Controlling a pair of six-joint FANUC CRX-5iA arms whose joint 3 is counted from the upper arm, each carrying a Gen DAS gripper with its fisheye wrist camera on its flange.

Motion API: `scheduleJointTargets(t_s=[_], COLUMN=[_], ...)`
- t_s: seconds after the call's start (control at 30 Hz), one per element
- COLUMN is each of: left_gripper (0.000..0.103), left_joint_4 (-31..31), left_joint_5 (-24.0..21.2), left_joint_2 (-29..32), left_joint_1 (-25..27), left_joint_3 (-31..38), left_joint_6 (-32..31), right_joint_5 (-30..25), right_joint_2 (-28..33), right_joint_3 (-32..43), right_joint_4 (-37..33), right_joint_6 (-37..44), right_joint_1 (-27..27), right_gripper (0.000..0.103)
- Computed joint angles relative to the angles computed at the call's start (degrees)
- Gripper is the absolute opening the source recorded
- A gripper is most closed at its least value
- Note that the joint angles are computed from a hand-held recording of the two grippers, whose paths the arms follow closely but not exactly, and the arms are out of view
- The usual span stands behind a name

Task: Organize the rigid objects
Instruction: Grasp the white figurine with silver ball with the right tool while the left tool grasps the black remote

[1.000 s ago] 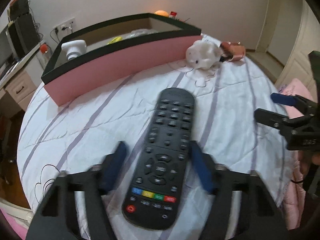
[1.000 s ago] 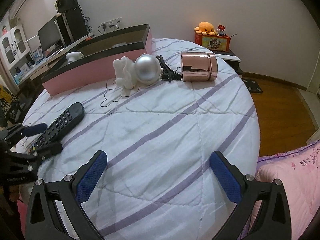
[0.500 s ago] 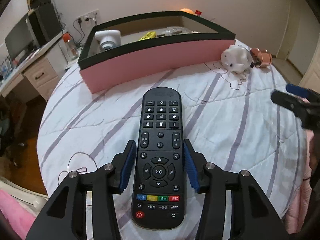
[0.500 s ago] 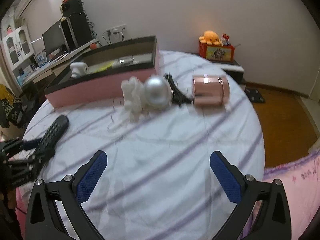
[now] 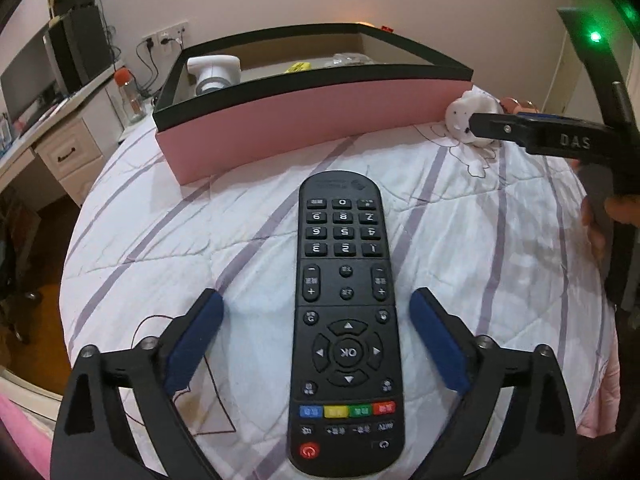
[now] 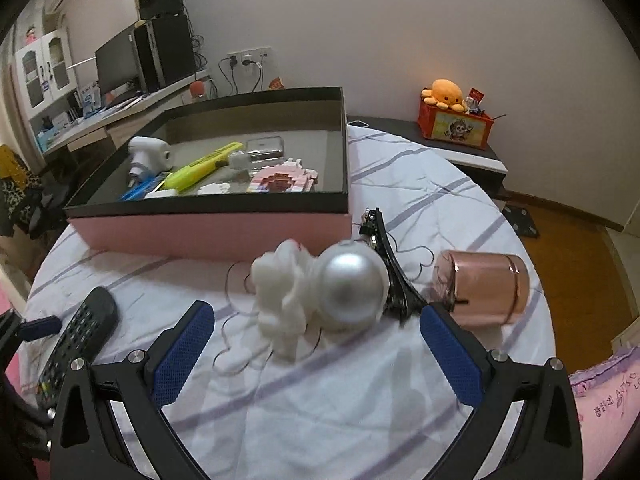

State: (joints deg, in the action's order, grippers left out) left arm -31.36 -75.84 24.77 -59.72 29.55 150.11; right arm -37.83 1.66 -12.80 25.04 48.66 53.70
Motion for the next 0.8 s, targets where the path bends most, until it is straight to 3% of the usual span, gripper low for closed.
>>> scheduleJointTargets(t_s=[0.2,0.33,0.57,0.8], left_gripper=[0.101,0.102,0.103,0.103], left_joint_4=[-0.04,-0.13,-1.35,-0.75], left_joint_5=[0.70,0.62,-0.17,1.18], left_joint_2=[-0.02,0.10,0.29,-0.30], left_joint_1=[0.11,0.07,-0.65,-0.37], left_joint_3=[-0.28,-0.14,0.20,-0.91], left_joint_6=[-0.60,-0.76,0.14,0.81], right_joint_5=[-1.87,-2.66,-4.77,-5.63], right_joint_2=[2.47,2.73,0.01,-8.58], right_joint_3=[3.67,2.63,1.14,-6.47], right_joint_4=[-5.17,-0.59,-2.01,-2.44], right_joint_6=[4.18,0.56,2.22,-1.22], right_joint_1=[-0.95,-0.49,1.00,4.78], right_gripper=[0.095,0.070,0.070,0.070])
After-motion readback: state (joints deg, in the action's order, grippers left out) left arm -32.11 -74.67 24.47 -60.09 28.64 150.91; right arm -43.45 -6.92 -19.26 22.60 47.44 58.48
